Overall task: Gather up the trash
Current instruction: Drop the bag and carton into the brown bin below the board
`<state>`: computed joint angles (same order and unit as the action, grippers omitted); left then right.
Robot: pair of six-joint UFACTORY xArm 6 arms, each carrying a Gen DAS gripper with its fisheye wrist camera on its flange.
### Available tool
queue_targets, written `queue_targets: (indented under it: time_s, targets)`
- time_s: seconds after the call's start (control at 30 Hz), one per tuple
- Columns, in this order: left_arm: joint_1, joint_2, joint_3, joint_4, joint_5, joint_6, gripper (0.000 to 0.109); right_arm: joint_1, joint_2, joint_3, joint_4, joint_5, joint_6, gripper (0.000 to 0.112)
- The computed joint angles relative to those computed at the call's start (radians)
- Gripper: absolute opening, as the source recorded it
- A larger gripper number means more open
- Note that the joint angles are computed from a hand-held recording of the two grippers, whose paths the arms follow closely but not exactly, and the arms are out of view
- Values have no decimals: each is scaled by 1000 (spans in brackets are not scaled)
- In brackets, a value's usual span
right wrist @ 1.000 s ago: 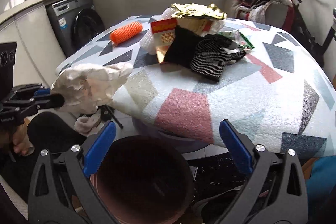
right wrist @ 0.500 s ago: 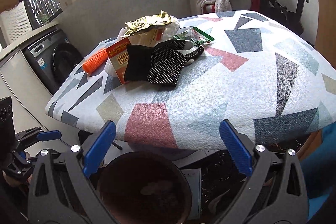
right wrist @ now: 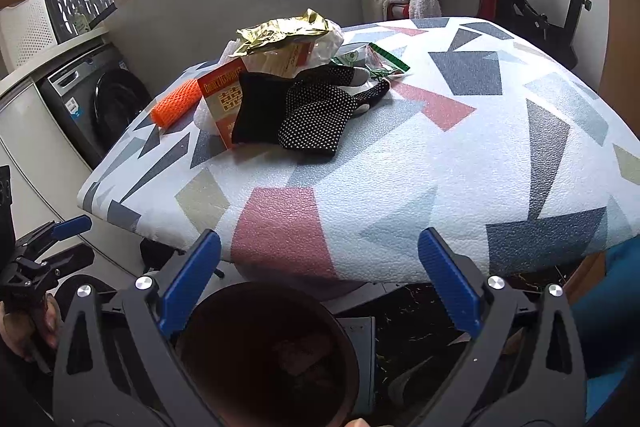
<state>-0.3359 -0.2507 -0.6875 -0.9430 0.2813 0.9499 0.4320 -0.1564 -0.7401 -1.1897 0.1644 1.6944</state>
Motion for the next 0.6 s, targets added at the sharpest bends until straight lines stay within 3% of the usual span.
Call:
queue_targets:
  time_s: [0.37,0.6]
  targets:
    - [-2,-1,6,-17,-50,-18,97,21,15,-13,57,38,-73,97]
    - [2,-8,9,-58,-75,-5,97,91,21,-51,100,235,-114,97]
